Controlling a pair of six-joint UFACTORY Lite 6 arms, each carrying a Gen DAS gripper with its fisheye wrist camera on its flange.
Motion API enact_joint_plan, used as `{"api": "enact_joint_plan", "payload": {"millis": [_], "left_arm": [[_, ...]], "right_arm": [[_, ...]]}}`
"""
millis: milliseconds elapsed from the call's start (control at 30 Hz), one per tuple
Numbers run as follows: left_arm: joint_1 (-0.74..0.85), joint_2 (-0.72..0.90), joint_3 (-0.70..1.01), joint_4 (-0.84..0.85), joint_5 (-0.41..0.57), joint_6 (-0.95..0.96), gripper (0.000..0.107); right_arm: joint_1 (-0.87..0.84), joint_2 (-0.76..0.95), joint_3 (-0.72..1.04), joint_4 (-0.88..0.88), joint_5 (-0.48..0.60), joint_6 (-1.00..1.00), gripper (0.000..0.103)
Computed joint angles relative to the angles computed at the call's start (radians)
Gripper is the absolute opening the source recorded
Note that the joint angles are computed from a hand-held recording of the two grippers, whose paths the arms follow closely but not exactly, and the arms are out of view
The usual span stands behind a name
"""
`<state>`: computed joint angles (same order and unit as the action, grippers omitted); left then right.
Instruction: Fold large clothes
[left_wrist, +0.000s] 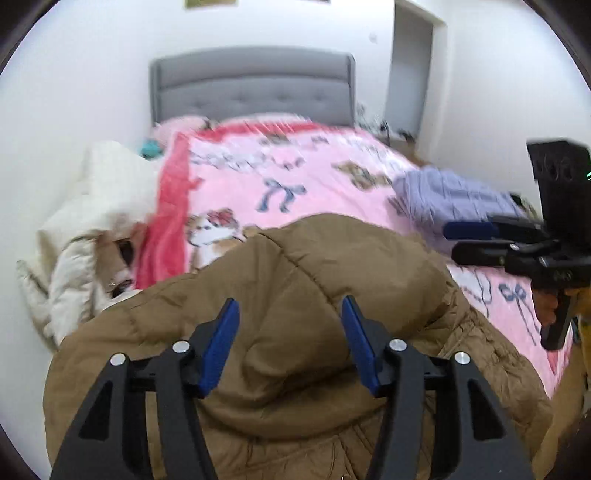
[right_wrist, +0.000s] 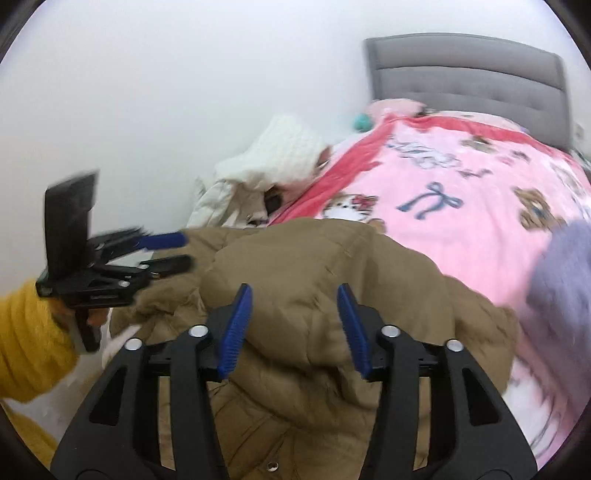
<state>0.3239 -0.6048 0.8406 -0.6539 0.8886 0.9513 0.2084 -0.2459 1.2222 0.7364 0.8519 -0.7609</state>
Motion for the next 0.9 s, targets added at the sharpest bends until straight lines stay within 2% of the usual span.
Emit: {"api": "enact_joint_plan", "payload": {"millis": [67, 167, 233, 267, 300, 367, 400, 433, 467, 567, 633, 733, 800, 900], "left_arm": [[-0.007, 0.032, -0.001, -0.015, 0.015, 0.09, 0.058], [0.01, 0.011, -0.035, 0.003, 0.047, 0.302, 0.059], [-0.007, 0.018, -0.038, 0.089, 0.095, 0.386, 0.059], [-0.046, 0.003, -0.056, 0.133, 0.075, 0.37, 0.059], [-0.107, -0.013, -0.094, 0.194, 0.013, 0.367, 0.059], [-0.214, -0.012, -0.145, 0.292, -0.134, 0.324, 0.057], [-0.258, 0.035, -0.142, 0.319, -0.218, 0.279, 0.05], [-0.29, 0.099, -0.109, 0.364, -0.272, 0.199, 0.028], [-0.314, 0.159, -0.067, 0.408, -0.308, 0.121, 0.016], [-0.35, 0.404, 0.14, 0.569, -0.463, -0.161, 0.013], [-0.361, 0.543, 0.285, 0.723, -0.547, -0.37, 0.013], [-0.374, 0.67, 0.457, 0.969, -0.619, -0.652, 0.011], [-0.358, 0.663, 0.466, 0.971, -0.699, -0.671, 0.011], [-0.333, 0.471, 0.251, 0.701, -0.79, -0.419, 0.011]], "right_arm": [[0.057, 0.039, 0.045, -0.086, 0.021, -0.034, 0.058], [0.104, 0.108, 0.115, -0.174, 0.132, -0.121, 0.06], [0.164, 0.106, 0.091, -0.292, 0.082, -0.157, 0.06], [0.188, 0.116, 0.083, -0.338, 0.055, -0.167, 0.059], [0.211, 0.135, 0.086, -0.386, 0.037, -0.163, 0.057], [0.251, 0.213, 0.13, -0.478, 0.007, -0.119, 0.023], [0.248, 0.261, 0.176, -0.485, 0.014, -0.114, 0.02], [0.246, 0.311, 0.232, -0.497, 0.013, -0.095, 0.015], [0.239, 0.359, 0.291, -0.501, 0.011, -0.081, 0.013], [0.249, 0.514, 0.499, -0.61, -0.071, 0.039, 0.011], [0.266, 0.651, 0.706, -0.753, -0.135, 0.183, 0.011], [0.283, 0.792, 0.928, -0.885, -0.194, 0.325, 0.011], [0.264, 0.777, 0.918, -0.806, -0.253, 0.274, 0.011], [0.223, 0.569, 0.641, -0.587, -0.318, 0.071, 0.011]]}}
